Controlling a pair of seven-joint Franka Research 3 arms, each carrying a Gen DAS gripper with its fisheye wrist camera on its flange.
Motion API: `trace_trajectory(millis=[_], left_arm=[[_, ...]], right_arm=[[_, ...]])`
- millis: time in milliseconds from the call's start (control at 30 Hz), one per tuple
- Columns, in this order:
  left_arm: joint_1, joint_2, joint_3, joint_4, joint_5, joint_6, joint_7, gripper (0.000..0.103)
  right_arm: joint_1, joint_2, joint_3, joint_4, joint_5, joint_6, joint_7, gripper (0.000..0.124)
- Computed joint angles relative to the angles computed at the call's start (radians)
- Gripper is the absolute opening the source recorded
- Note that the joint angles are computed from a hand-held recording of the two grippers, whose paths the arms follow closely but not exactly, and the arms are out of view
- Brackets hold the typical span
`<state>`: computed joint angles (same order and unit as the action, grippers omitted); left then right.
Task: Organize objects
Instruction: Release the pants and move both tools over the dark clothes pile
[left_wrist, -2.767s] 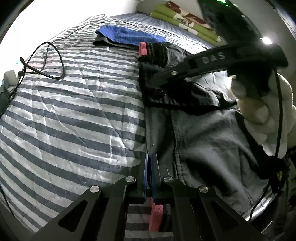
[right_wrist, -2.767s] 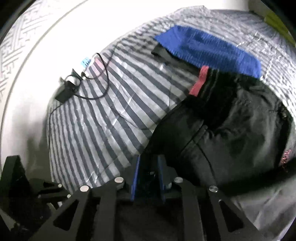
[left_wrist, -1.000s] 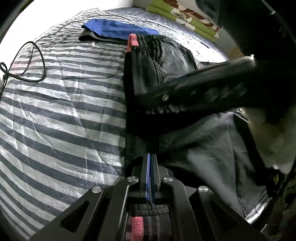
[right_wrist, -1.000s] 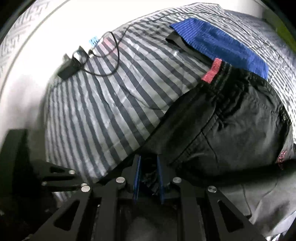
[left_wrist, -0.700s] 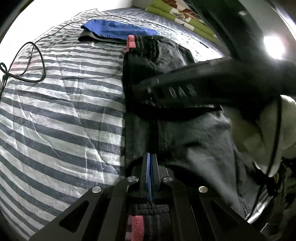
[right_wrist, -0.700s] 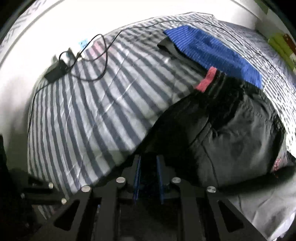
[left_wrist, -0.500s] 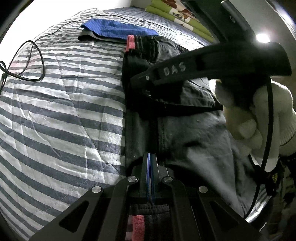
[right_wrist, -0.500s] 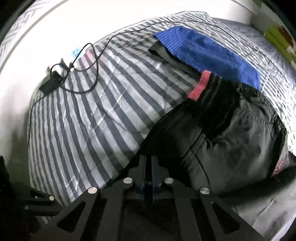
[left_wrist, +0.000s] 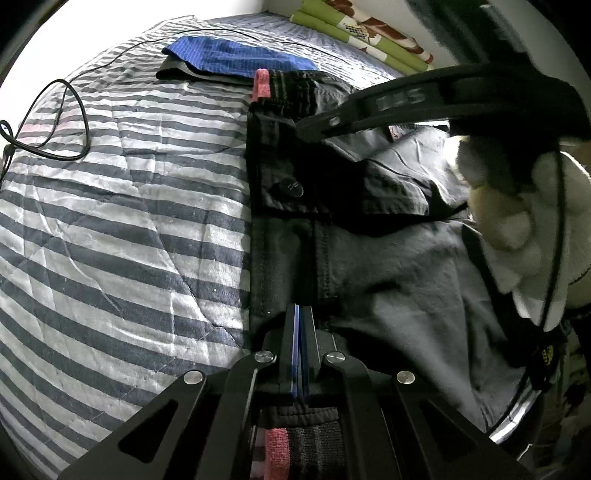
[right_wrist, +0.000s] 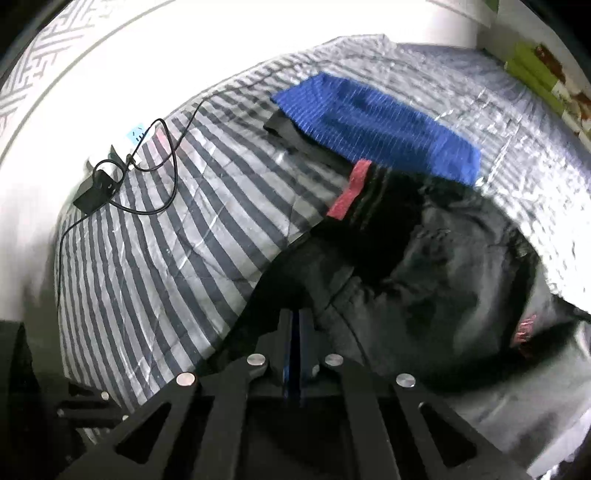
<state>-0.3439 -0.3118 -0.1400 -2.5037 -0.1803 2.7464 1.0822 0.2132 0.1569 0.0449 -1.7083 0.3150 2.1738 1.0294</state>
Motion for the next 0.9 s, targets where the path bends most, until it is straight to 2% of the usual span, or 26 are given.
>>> trace_trajectory(millis=[133,267,400,533,600,633,667,733,800,867,900], left_arm=[[0.042,-0.033,-0.028,-0.01,0.076,-0.038,-0.053,0.001],[0.098,-0.119,-0.049,-0.054,0.177,-0.065,-0.164,0.001],[0.096,-0.191,-0.046,-0.076,0.225,-0.051,-0.208,0.001],[0.062,-0.162,-0.071,-0.012,0.268,-0.051,-0.212,0.003],[0.042,-0.129,-0.094,0.027,0.292,-0.042,-0.212,0.009],[0.029,-0.101,-0.103,0.051,0.299,-0.034,-0.212,0.015],[0.009,-0.074,-0.111,0.077,0.3,-0.03,-0.204,0.022],[-0.026,-0.026,-0.127,0.121,0.302,-0.027,-0.188,0.027],[-0.058,0.025,-0.149,0.164,0.303,-0.032,-0.183,0.028],[-0.096,0.074,-0.166,0.202,0.29,-0.034,-0.167,0.029],[-0.106,0.094,-0.176,0.22,0.294,-0.04,-0.169,0.029]], right_arm=[[-0.055,-0.071,-0.023,-0.032,0.138,-0.049,-0.038,0.007],[-0.123,-0.207,-0.081,-0.13,0.24,-0.11,-0.075,0.023],[-0.215,-0.395,-0.166,-0.283,0.224,-0.115,-0.083,0.028],[-0.365,-0.581,-0.234,-0.436,0.049,-0.047,-0.041,0.033],[-0.43,-0.622,-0.274,-0.461,0.005,-0.061,-0.018,0.034],[-0.475,-0.642,-0.302,-0.471,-0.019,-0.073,-0.001,0.035],[-0.512,-0.658,-0.325,-0.479,-0.034,-0.079,0.009,0.037],[-0.573,-0.677,-0.352,-0.496,-0.064,-0.061,0.019,0.039],[-0.64,-0.688,-0.389,-0.51,-0.083,-0.027,0.033,0.044],[-0.667,-0.67,-0.427,-0.491,-0.059,-0.029,0.028,0.054],[-0.676,-0.655,-0.446,-0.478,-0.044,-0.03,0.016,0.054]])
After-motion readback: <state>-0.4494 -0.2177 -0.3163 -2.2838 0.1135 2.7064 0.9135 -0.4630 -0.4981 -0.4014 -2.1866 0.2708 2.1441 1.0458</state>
